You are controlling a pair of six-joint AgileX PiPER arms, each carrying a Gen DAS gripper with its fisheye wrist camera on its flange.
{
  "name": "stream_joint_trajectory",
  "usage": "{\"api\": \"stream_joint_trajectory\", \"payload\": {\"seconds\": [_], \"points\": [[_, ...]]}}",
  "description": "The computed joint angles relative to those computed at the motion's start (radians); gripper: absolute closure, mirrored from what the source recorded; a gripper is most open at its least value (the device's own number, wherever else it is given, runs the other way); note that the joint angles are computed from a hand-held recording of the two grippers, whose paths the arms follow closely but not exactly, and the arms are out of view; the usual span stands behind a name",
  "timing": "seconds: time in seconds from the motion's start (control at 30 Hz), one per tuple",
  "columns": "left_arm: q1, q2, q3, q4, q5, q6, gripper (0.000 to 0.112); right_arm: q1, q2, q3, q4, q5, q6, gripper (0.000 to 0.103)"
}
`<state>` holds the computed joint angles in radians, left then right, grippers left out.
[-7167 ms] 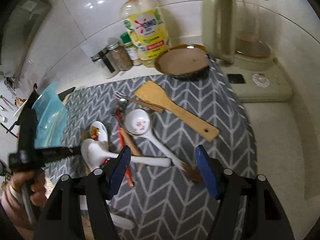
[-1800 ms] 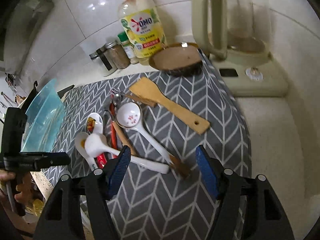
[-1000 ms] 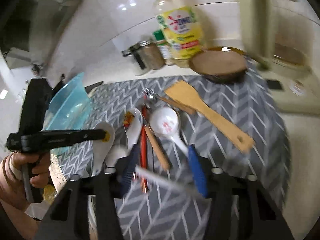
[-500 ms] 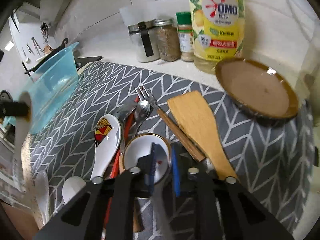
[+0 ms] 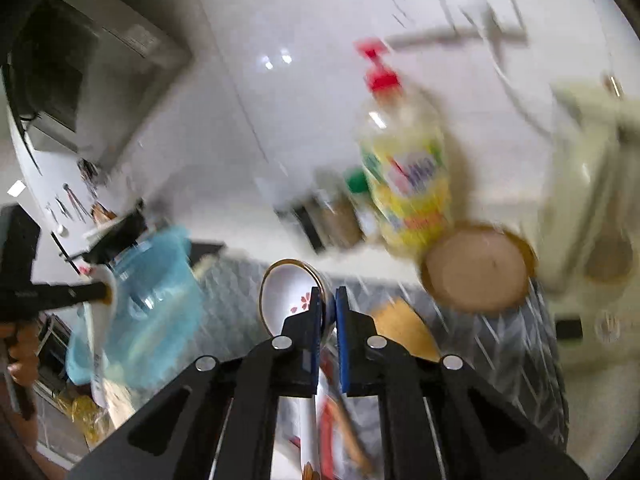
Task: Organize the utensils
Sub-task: 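Carry both spoons over the blue basin and open both tools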
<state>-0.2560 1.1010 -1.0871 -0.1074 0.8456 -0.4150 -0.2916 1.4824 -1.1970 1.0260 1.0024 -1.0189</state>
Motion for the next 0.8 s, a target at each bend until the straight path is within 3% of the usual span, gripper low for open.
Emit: {"api": "stream_joint_trajectory", "payload": {"seconds": [0.1,0.2,0.27,0.4,0.6,0.7,0.8], "points": [[0.17,-0.051,-0.046,-0.068,0.078,0.159,0.106,0.11,-0.033,-0.081,0.034,-0.025,0.115,0.096],[0.421,-0.067,-0.084,-0.21,0.171,0.416,0.106,0.241,-0.042,-0.153,0.041,-0.07,0.243,0.096],[0.586,-0.041,-0.104,-0.285,0.24,0.59,0.105,0.382,-0.024,-0.209,0.0,-0.124,0.373,0.096],[0.781,0.048,-0.098,-0.367,0.305,0.85,0.105,0.624,0.05,-0.263,-0.141,-0.227,0.626,0.096],[0.846,0.235,-0.085,-0.374,0.315,1.034,0.105,0.905,0.226,-0.333,-0.508,-0.266,1.088,0.096],[0.818,0.303,-0.076,-0.354,0.299,1.06,0.104,0.993,0.327,-0.431,-0.729,-0.198,1.303,0.096],[0.788,0.364,-0.084,-0.311,0.289,1.022,0.104,1.048,0.443,-0.574,-0.9,-0.072,1.437,0.096]]}}
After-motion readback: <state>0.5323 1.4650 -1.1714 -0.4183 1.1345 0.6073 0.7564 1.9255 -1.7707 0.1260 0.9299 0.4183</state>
